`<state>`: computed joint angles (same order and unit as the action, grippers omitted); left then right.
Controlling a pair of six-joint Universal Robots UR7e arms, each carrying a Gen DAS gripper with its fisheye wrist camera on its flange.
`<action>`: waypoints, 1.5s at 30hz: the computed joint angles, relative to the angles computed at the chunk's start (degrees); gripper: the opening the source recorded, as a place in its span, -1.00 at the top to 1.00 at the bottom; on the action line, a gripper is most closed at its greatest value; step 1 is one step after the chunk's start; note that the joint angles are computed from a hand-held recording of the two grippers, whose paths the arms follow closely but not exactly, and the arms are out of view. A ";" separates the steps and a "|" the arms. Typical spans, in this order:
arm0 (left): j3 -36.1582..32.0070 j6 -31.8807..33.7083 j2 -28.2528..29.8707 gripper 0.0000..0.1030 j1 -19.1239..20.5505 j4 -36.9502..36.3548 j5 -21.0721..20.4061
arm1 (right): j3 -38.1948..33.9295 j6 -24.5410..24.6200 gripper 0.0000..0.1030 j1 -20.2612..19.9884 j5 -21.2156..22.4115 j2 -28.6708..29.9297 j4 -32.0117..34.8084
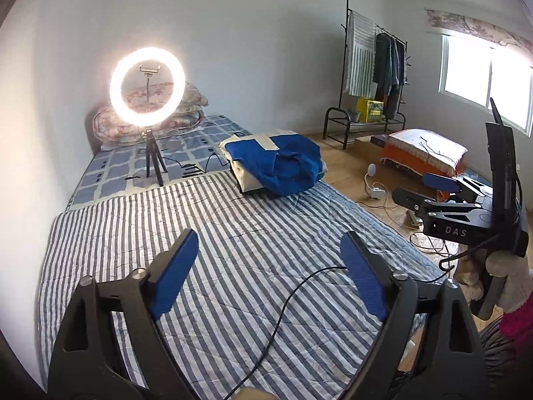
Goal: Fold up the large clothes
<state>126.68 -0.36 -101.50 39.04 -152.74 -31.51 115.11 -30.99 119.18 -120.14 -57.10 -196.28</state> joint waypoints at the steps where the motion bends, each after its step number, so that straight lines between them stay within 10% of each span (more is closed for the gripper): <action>1: 0.11 0.51 0.32 -0.84 0.24 -0.83 0.35 | -0.13 0.17 -0.76 -0.03 0.04 0.00 0.43; 4: 0.15 0.11 0.88 -0.96 0.55 -0.34 1.75 | -0.12 0.84 -0.99 -0.16 0.19 0.07 0.90; 45: 0.72 -5.35 0.99 -1.00 -0.09 5.03 4.14 | 0.69 3.57 -0.99 -0.24 -3.96 0.89 -1.42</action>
